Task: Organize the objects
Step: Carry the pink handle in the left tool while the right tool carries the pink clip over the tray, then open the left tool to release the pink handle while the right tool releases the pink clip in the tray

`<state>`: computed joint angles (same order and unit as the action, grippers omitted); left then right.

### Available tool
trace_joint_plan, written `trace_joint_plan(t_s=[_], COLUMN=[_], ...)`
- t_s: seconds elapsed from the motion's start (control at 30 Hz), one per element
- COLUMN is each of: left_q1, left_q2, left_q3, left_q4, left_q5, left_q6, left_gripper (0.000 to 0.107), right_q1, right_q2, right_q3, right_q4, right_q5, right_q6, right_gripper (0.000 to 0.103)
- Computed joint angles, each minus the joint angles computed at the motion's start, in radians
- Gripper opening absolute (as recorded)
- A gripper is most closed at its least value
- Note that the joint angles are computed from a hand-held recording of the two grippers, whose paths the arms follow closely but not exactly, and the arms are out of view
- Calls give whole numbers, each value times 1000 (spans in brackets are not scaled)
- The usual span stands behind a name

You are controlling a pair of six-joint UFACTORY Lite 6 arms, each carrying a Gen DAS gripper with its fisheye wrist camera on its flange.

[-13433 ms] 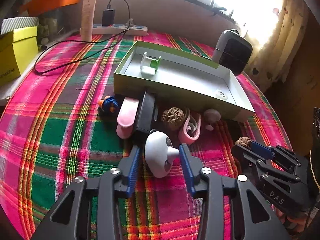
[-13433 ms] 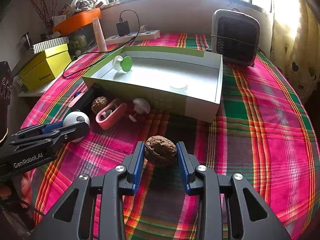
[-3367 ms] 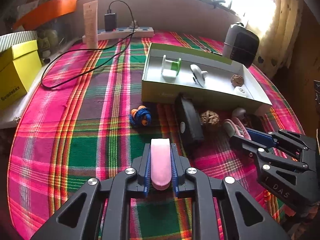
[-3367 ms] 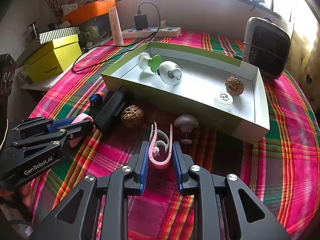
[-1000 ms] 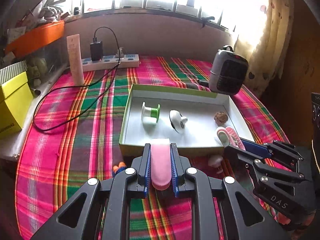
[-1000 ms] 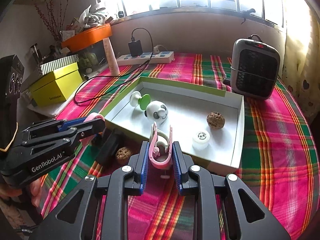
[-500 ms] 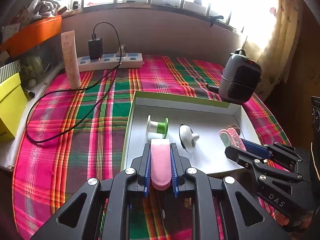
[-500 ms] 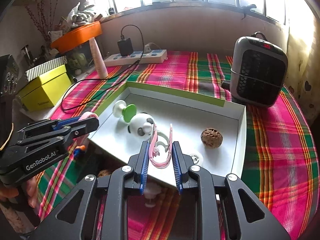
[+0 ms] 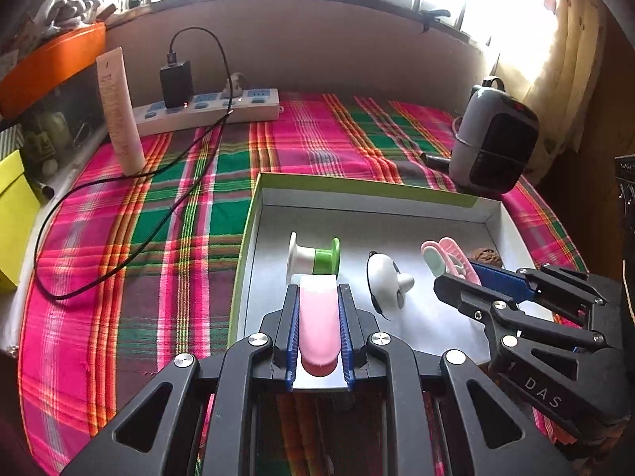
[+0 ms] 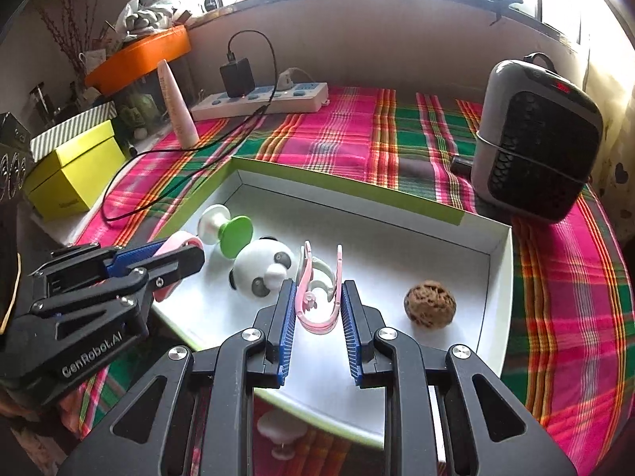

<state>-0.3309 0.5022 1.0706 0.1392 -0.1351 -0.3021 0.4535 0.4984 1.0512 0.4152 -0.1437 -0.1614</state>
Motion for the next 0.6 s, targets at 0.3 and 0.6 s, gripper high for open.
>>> trace_joint_plan(t_s=[0.3,0.6], left_q1=[-1,-2], left_q2=[78,100], left_q3=[73,91], left_q4=[40,75], left_q5=[33,38], left_q6=[-37,-69], left_gripper=[16,16], right_q1=[-9,-15], right_q2=[67,92], right_q3=[65,90], right_q4=[34,41], right_q5=[29,38], right_q6=[-43,-45], right_gripper=[23,23])
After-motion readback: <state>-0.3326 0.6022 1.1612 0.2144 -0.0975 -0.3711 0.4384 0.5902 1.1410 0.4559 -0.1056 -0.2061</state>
